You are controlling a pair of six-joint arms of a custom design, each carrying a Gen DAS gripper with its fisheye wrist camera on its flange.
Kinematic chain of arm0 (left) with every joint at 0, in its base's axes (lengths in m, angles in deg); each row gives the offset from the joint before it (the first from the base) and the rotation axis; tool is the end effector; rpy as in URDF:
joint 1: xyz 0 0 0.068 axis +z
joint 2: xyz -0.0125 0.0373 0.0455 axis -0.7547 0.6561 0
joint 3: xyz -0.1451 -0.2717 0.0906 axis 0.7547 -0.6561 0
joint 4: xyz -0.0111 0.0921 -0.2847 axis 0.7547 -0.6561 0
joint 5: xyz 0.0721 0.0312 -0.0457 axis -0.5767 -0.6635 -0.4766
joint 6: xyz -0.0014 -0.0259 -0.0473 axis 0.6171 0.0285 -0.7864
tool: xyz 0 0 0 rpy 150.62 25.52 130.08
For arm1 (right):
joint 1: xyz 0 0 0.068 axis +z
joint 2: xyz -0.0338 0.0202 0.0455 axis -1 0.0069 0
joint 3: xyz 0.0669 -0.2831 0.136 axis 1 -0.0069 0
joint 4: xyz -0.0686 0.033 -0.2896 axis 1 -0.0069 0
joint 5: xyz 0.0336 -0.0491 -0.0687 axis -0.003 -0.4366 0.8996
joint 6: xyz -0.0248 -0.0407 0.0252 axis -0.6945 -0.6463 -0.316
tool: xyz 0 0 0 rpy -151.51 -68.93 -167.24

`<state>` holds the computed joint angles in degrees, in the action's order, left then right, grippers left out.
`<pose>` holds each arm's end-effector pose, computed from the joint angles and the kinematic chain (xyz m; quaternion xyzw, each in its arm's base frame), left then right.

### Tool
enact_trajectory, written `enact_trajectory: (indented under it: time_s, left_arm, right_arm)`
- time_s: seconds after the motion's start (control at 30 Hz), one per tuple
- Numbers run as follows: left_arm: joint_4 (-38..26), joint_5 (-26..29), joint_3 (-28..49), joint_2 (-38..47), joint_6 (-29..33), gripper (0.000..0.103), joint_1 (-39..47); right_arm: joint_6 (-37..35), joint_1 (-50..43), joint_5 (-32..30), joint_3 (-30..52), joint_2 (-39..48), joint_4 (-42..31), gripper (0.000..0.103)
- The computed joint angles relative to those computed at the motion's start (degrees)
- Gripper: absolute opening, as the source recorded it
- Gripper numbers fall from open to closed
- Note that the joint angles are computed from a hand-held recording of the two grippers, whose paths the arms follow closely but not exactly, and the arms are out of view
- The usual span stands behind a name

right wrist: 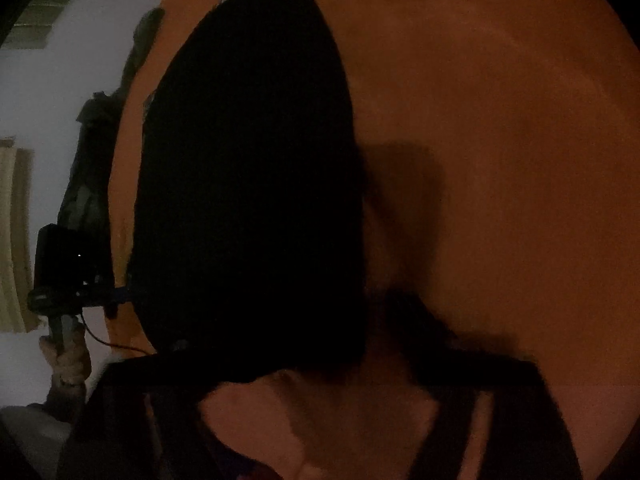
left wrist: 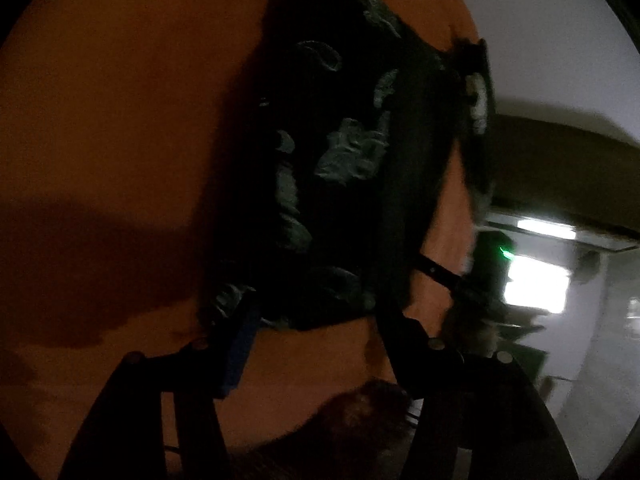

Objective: Fold clothes

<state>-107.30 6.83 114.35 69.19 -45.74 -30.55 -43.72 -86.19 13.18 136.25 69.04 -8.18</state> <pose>0.1829 0.0403 0.1835 -0.0860 -0.9166 0.3749 0.1095 0.3145 0.0368 0.2397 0.1410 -0.9536 -0.2653 0.0166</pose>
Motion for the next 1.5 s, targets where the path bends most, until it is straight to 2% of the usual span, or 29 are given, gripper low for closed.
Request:
enact_trajectory:
  time_s: [0.03,0.07,0.1,0.13,0.2,0.23,0.27,0.33,0.43,0.53,0.57,0.63,0.7,0.83,0.87,0.9,0.93,0.97,1.03,1.1,1.17,1.2,1.23,1.27,1.33,1.37,1.43,1.5]
  left_arm:
    - [2.21,-1.29,-1.08,-2.29,-1.51,0.054,-0.96]
    - [4.45,-3.14,-2.13,-4.75,-3.56,0.024,-2.38]
    - [5.47,-5.04,-2.89,-6.77,-4.22,0.007,-2.81]
    - [5.45,-5.89,-3.45,-8.17,-3.16,0.007,-1.77]
    - [4.82,-7.94,-4.02,-8.53,-1.80,0.007,-0.17]
    - [4.10,-9.29,-3.85,-7.90,-2.13,0.007,0.93]
    - [3.04,-9.74,-3.41,-7.21,-2.26,0.007,2.29]
    - [-0.03,-9.20,-1.78,-6.61,-1.58,0.009,4.19]
    - [-4.15,-7.17,0.76,-7.72,-2.13,0.011,3.02]
    - [-7.23,-3.14,1.54,-10.22,-1.26,0.028,0.31]
    - [-8.40,-1.98,1.51,-11.23,-0.16,0.032,-1.13]
    - [-8.89,-0.22,0.52,-12.85,-0.87,0.033,-4.43]
    - [-7.52,0.64,-0.10,-12.41,-4.14,0.033,-7.64]
    - [-4.82,-0.03,-1.85,-12.49,-9.43,0.033,-10.56]
    - [-2.69,1.89,-2.69,-13.55,-12.52,0.033,-13.78]
    - [1.08,3.83,-3.32,-14.99,-19.10,0.033,-19.77]
    - [4.88,5.60,-3.80,-15.77,-24.73,0.033,-25.05]
    - [6.17,5.43,-3.44,-17.14,-27.10,0.033,-27.45]
    - [5.28,5.16,-2.03,-19.03,-25.00,0.033,-27.81]
    - [6.99,6.06,-0.75,-20.84,-26.66,0.033,-31.84]
    - [12.43,6.73,0.32,-21.60,-33.22,0.033,-39.84]
    - [14.00,5.76,0.86,-21.43,-35.22,0.033,-42.16]
    - [14.97,5.35,1.32,-20.62,-36.33,0.033,-43.34]
    - [15.78,5.83,1.50,-19.59,-37.30,0.033,-44.31]
    - [14.62,7.51,1.37,-17.82,-35.06,0.033,-42.88]
    - [14.64,7.54,1.27,-17.39,-34.77,0.033,-42.79]
    - [15.56,6.18,0.23,-17.62,-35.47,0.033,-43.15]
    - [13.34,5.46,-0.24,-16.73,-31.65,0.033,-39.38]
  right_arm:
    - [0.90,0.40,1.22,-0.44,-1.36,0.52,0.018]
    - [1.85,0.53,2.07,0.49,-1.71,-1.07,0.014]
    - [2.81,0.60,2.61,1.76,-1.87,-3.02,0.014]
    - [3.07,0.89,3.34,3.25,-2.15,-4.79,0.015]
    - [2.28,2.27,5.75,4.90,-1.66,-6.22,0.033]
    - [1.49,2.97,6.80,5.73,-1.02,-6.78,0.057]
    - [0.65,3.66,7.82,6.54,-0.36,-7.31,0.070]
    - [-0.79,5.07,10.00,8.22,0.94,-8.37,0.070]
    - [3.28,6.21,9.35,8.19,-0.41,-6.18,0.070]
    - [9.36,10.39,10.35,6.93,-4.78,-1.14,0.070]
    - [7.49,10.93,8.78,7.32,-6.23,-0.63,0.070]
    - [1.37,12.77,5.23,8.14,-7.99,-1.81,0.068]
    - [-5.64,15.60,4.41,8.07,-8.22,-4.52,0.061]
    - [-2.32,26.55,19.44,0.78,-11.83,2.61,0.058]
    - [-2.86,26.99,20.65,-0.21,-13.22,3.26,0.060]
    - [-3.18,26.99,21.35,-1.34,-14.72,4.00,0.063]
    - [-3.44,26.97,22.05,-2.51,-16.29,4.78,0.075]
    - [-3.77,26.74,22.59,-3.54,-17.68,5.80,0.078]
    - [-5.82,27.28,23.23,-5.24,-19.26,7.26,0.078]
    - [-10.34,28.85,23.01,-8.19,-22.65,13.21,0.078]
    - [-20.43,25.28,20.75,-10.22,-28.29,15.30,0.078]
    - [-27.19,25.99,21.30,-10.87,-28.90,15.50,0.078]
    - [-35.55,29.35,27.60,-12.13,-29.30,15.74,0.077]
    - [-43.09,29.94,30.11,-13.69,-30.21,16.92,0.077]
    - [-57.53,30.28,33.25,-16.95,-32.37,19.97,0.077]
    - [-62.45,28.22,33.23,-17.52,-33.15,21.10,0.077]
    - [-64.81,27.69,34.26,-17.49,-31.33,22.49,0.077]
    - [-68.92,27.37,33.90,-18.89,-31.50,23.01,0.075]
